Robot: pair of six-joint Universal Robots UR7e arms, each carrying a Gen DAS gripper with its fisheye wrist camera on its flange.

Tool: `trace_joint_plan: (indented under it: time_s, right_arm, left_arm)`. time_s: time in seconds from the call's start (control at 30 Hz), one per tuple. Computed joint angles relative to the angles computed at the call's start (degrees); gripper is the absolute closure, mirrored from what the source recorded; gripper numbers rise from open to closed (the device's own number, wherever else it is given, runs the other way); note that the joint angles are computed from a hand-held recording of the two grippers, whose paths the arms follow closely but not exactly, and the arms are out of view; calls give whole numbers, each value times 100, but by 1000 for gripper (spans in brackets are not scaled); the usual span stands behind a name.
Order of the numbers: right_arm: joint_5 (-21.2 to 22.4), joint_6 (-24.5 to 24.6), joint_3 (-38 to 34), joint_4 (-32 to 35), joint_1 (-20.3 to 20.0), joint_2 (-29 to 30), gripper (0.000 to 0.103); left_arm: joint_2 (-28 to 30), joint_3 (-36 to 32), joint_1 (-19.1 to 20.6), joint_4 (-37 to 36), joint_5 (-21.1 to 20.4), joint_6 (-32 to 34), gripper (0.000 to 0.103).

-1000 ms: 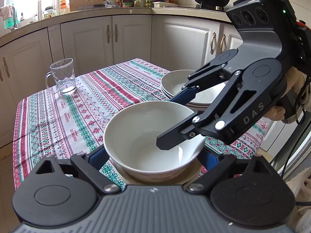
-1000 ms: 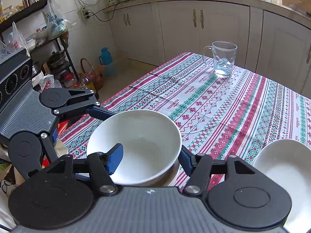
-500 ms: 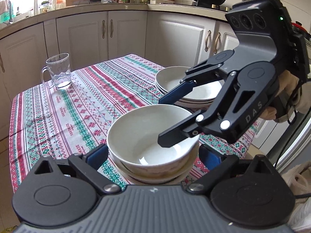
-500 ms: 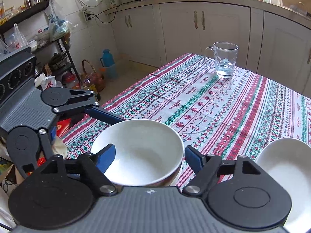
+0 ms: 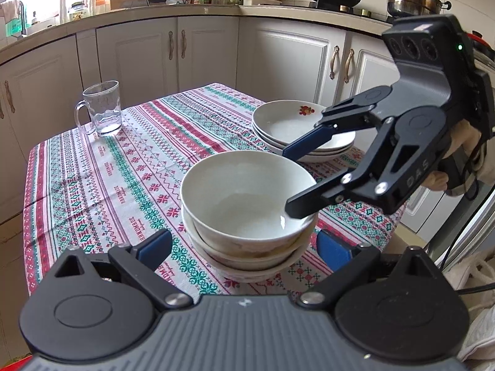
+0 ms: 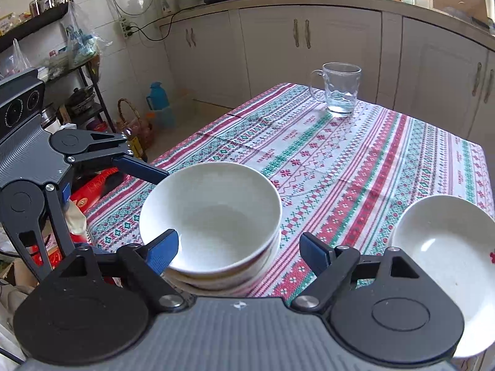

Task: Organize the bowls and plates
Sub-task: 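Grip the bowl stack with the left gripper while the right gripper grips its opposite rim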

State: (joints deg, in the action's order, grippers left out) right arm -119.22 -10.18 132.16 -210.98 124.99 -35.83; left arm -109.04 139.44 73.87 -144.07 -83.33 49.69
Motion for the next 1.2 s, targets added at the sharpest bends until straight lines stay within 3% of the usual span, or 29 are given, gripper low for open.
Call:
trace_joint_plan:
  time_s: [0.13, 0.27, 0.4, 0.63, 1.07, 1.2]
  right_arm:
    - [-8, -256, 152, -343, 147, -32, 0]
    - [16, -563, 292, -310, 305, -109, 0]
    - [-251, -616, 311, -183, 390, 26, 0]
    - [-581, -573, 201, -164, 161, 520, 0]
    - [-586, -809, 68, -144, -136, 780, 0]
    - [-406, -873, 86, -231, -273, 768, 0]
  left_arm:
    - [-29, 34, 54, -23, 76, 156, 4]
    - [15, 81, 140, -62, 201, 330, 4]
    - [191, 162, 248, -347, 325, 453, 4]
    - [540, 137, 354, -493, 496, 520, 4]
    - [924, 11, 508, -594, 405, 836, 4]
    - [1013, -121, 583, -370, 265, 929, 4]
